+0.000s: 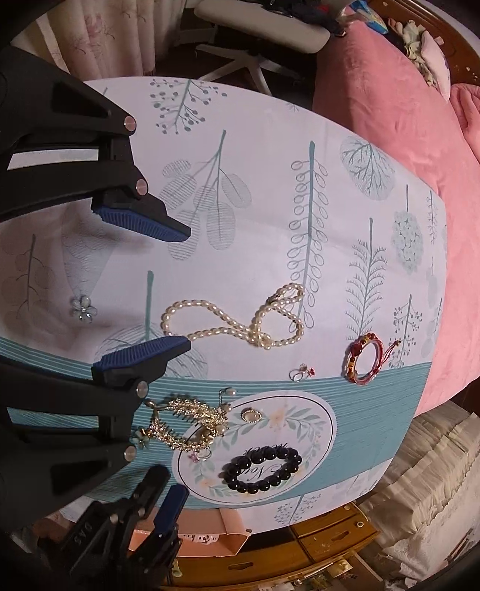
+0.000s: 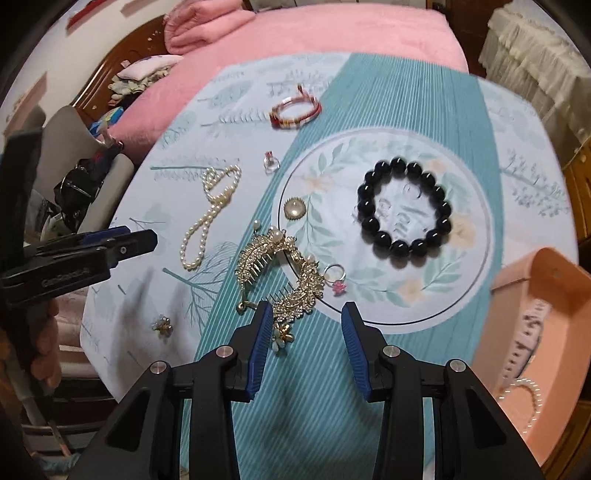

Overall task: Organize jewelry
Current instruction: 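Grasp the gold leaf hair comb with the right tool while the left tool grasps the pearl necklace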

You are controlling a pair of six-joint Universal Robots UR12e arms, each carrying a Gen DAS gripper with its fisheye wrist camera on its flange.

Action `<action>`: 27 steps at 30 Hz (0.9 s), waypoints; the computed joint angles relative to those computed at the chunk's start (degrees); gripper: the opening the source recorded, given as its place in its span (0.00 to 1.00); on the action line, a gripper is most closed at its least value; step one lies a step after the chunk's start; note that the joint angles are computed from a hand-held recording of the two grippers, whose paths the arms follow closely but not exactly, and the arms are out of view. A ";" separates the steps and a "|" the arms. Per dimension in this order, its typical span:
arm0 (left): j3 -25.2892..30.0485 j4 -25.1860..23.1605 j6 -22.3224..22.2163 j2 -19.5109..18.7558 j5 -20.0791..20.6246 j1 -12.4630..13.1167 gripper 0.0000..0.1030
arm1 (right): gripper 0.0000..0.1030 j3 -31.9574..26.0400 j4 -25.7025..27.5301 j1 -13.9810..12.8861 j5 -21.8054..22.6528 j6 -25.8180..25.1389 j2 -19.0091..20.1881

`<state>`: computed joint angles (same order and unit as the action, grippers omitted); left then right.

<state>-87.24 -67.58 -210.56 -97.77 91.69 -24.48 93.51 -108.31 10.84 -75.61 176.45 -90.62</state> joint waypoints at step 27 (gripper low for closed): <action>-1.34 2.97 1.59 -1.52 -4.43 1.96 0.49 | 0.14 -1.86 -5.29 3.66 -5.44 -22.03 5.78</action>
<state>-88.58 -64.61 -208.97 -99.29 87.26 -22.52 91.64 -113.60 14.50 -81.05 154.42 -84.84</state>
